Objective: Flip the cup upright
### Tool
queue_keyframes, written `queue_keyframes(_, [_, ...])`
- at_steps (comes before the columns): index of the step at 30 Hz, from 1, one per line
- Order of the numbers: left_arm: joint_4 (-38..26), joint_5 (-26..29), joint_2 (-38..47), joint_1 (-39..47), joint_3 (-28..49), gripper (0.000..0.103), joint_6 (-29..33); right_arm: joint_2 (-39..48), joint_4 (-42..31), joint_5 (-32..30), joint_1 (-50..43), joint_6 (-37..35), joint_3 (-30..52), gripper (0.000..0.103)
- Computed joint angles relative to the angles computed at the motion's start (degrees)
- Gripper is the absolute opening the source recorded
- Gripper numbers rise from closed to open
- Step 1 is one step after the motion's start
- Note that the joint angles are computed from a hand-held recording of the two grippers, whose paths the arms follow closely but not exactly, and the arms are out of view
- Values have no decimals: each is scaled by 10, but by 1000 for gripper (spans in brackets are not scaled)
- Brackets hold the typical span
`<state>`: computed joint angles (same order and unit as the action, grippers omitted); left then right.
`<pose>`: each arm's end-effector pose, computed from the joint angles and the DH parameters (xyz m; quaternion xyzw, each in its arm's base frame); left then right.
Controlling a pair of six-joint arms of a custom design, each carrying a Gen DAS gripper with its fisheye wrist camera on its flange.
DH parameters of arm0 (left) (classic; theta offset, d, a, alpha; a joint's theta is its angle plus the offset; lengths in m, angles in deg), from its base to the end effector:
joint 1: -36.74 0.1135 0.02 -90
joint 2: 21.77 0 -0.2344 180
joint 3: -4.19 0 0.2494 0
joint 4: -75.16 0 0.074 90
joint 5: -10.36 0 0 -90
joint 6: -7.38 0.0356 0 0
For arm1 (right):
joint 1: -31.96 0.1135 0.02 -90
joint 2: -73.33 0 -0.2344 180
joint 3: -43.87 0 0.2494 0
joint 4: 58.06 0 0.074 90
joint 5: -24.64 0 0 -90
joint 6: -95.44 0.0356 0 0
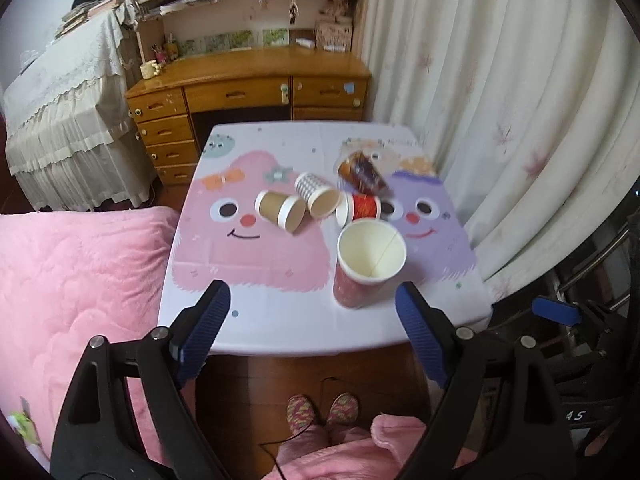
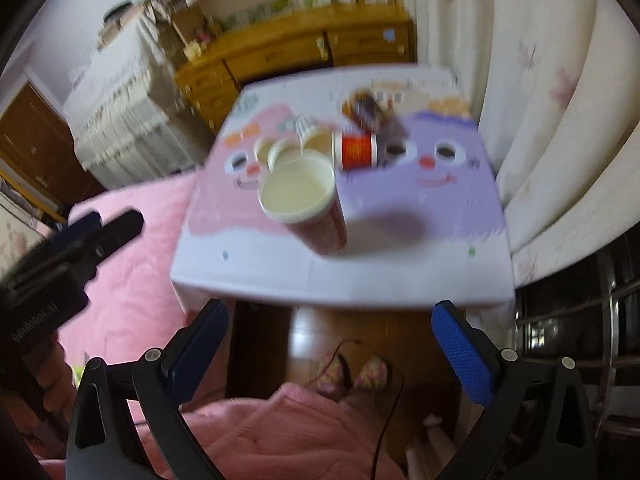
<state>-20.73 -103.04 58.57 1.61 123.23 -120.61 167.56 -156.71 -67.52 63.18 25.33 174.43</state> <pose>0.1988 -0.1226 0.4109 -0.0807 0.9376 -0.0085 0.3380 0.2465 0.1510 0.3980 -0.1003 0.9656 0.1197 0.2079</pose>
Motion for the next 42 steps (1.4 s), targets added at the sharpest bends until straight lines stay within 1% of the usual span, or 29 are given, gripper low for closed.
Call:
queue_keyframes(2, [-8,-20,-4,-10,18,93,-4,-4,1,25,16,15,31,103])
queue_keyframes(3, [-8,-34,-8,-16,20,101,-6,-5,3,48,27,22,43,103])
queue_keyframes(4, [-12,-43,-11,-18,22,103,-8,-7,6,70,37,26,51,103])
queue_keyframes(7, [-32,-69,-24,-36,14,103,-37,2,-9,115,67,41,90,103])
queue_keyframes(9, [-39,-82,-38,-50,-6,103,-57,-19,5,153,91,51,68,103])
queue_keyframes(11, [-52,-114,-50,-77,-30,103,-85,-42,19,205,124,61,39,103])
queue_keyframes(12, [-58,-130,-55,-89,-41,103,-96,-62,32,220,142,73,9,103])
queue_keyframes(14, [-56,-142,-71,-99,-70,103,-111,-94,54,214,154,91,-38,103])
queue_keyframes(16, [-19,-125,-98,-86,-115,103,-106,-107,57,205,154,111,-60,103])
queue_keyframes(17, [-12,-117,-106,-83,-127,103,-108,-117,64,202,151,115,-81,103])
queue_keyframes(20, [-9,-98,-107,-68,-141,103,-110,-135,78,193,149,118,-116,103])
queue_keyframes(22, [-7,-88,-99,-58,-148,103,-109,-146,89,201,153,119,-132,103])
queue_keyframes(23, [-10,-80,-95,-53,-150,103,-108,-147,86,210,158,124,-129,103])
queue_keyframes(26, [10,-52,-91,-32,-163,103,-89,-144,87,209,151,125,-137,103])
queue_keyframes(30, [10,-61,-72,-34,-154,103,-81,-143,93,192,135,121,-144,102])
queue_keyframes(37, [15,-62,-52,-30,-144,103,-63,-137,102,184,119,115,-149,103])
queue_keyframes(42, [20,-64,-47,-29,-141,103,-55,-133,102,185,125,116,-150,102])
